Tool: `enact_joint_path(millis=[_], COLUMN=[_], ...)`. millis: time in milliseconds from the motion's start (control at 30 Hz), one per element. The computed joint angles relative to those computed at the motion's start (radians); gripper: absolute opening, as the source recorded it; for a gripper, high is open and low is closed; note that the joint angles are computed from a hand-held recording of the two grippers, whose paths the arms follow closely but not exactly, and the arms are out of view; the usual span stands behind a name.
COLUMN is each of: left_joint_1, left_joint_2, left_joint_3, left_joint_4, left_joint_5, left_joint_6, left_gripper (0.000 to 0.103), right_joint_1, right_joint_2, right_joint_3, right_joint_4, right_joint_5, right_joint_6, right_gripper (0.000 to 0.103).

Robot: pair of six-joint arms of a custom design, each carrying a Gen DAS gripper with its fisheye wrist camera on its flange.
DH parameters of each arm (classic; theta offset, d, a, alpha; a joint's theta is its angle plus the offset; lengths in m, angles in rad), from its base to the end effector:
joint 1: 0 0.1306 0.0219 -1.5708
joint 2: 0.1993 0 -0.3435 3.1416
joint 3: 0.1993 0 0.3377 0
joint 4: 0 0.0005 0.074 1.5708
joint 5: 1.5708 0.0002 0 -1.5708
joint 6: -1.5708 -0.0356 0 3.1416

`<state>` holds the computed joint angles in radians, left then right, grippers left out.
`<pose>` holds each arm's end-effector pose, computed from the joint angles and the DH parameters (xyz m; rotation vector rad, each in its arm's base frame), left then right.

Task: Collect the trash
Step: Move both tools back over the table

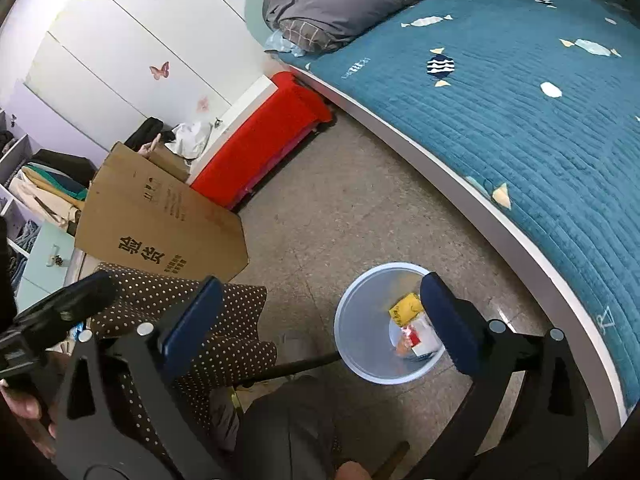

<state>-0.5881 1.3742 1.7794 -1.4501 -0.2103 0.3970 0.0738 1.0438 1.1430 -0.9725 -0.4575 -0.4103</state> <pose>0.3264 -0.2093 0.5130 0.1732 2.5756 -0.0885 0.3133 0.0384 0.4079 0.2070 2.4643 0.7717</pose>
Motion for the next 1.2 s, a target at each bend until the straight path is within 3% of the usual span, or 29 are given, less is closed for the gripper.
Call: enact_joint_path(millis=[367, 667, 900, 1067, 1200], left_joint_1=[-0.041, -0.071, -0.083, -0.049, 0.033], left_joint_2=[-0.182, -0.307, -0.402, -0.487, -0.560], left_joint_3=[-0.056, -0.054, -0.057, -0.072, -0.094], left_joint_4=[-0.019, -0.090, -0.151, -0.197, -0.213], left_joint_5=[-0.108, -0.210, -0.298, -0.343, -0.347], left_joint_6=[0.063, 0.089, 0.110, 0.119, 0.097], left_gripper=[0.095, 0.095, 0.095, 0.095, 0.095], right_joint_1=[0.135, 0.316, 0.514, 0.663, 0.767], right_joint_2=[-0.084, -0.100, -0.058, 0.000, 0.056], right_joint_3=[0.105, 0.247, 0.363, 0.448, 0.513], right_joint_4=[-0.066, -0.120, -0.143, -0.155, -0.168], right_joint_5=[0.093, 0.212, 0.328, 0.401, 0.451], right_joint_6=[-0.024, -0.053, -0.075, -0.092, -0.089], right_gripper=[0.097, 0.097, 0.097, 0.097, 0.097])
